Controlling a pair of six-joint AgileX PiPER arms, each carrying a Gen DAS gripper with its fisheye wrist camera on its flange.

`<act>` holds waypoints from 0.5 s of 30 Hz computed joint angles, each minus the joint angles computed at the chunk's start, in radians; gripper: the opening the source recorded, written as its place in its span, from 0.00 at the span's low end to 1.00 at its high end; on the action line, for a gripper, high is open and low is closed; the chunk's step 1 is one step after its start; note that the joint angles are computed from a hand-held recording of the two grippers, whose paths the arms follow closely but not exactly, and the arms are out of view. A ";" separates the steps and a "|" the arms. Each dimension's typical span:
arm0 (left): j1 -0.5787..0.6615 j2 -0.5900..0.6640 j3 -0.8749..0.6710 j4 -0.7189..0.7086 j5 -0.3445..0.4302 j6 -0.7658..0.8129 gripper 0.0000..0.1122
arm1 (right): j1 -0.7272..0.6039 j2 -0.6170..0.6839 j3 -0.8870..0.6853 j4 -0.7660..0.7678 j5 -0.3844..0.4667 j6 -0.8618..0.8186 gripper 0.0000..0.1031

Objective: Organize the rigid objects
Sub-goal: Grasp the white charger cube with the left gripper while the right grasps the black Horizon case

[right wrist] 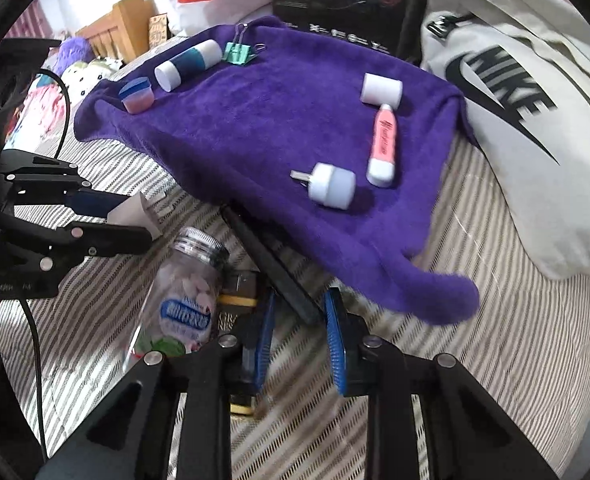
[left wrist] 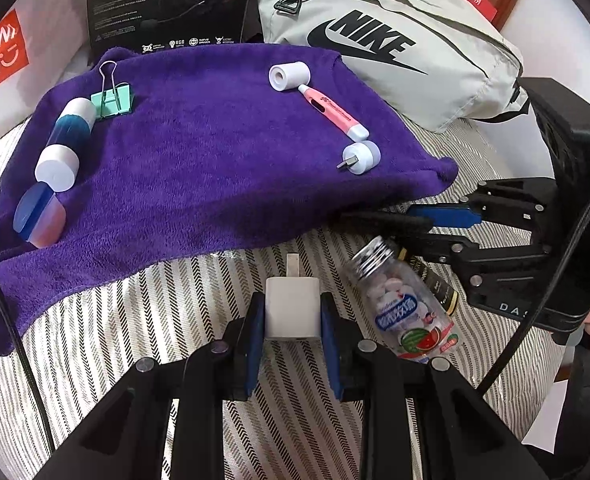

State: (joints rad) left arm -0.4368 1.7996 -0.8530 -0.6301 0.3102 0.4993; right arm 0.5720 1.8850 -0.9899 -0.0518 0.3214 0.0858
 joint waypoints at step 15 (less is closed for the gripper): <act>0.019 -0.049 0.061 -0.006 -0.011 0.016 0.23 | -0.032 -0.198 0.300 0.358 -0.093 -0.185 0.13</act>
State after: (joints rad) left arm -0.4173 1.7509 -0.7919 -0.6364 0.2988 0.5155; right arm 0.5398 1.6866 -0.6903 0.3065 0.2279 -0.0992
